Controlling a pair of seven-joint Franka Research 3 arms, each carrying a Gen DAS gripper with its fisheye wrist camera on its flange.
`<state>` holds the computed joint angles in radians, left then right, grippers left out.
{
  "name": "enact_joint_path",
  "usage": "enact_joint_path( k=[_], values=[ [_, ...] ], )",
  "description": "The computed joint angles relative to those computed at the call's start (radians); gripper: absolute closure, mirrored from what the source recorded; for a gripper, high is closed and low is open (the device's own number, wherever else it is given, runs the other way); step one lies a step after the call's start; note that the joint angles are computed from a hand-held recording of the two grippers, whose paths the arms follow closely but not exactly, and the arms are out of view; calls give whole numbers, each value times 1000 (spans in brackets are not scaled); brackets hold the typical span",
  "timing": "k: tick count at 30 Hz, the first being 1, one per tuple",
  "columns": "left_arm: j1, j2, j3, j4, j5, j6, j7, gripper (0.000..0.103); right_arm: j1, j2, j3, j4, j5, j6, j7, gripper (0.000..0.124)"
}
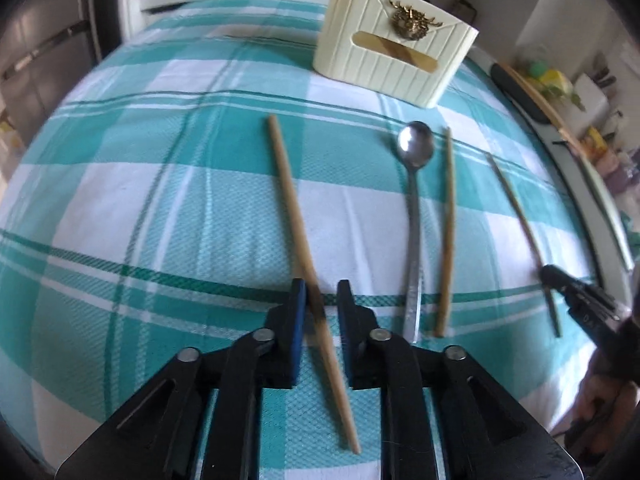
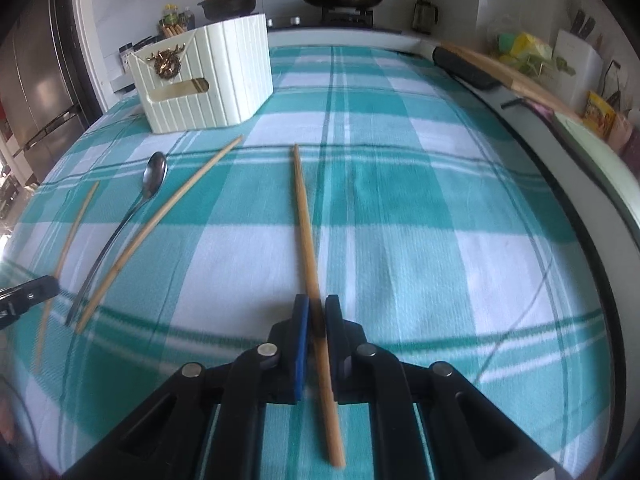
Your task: Organize utensils
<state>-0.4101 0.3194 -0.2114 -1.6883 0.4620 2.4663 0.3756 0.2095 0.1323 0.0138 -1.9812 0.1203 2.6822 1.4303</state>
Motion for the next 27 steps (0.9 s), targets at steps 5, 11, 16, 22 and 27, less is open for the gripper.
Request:
enact_joint_path(
  k=[5,11,16,22,27],
  values=[
    [80,-36,-26,-59,-138,81,131,50,-42,1,12,65,149,-163,-142,89],
    [147,-47,-37,-46,-290,63,306,44,-63,65,6,226,195,-368,-215,89],
    [126,55,-10,114,-252,-56,346,43,-58,182,3,418,166,-498,-211,89],
    [55,195,36,337,-134,-245,359,45,-25,359,1,669,81,-588,-185,89],
    [19,291,50,501,-93,-354,411,46,10,483,-8,836,12,-627,-188,89]
  ],
)
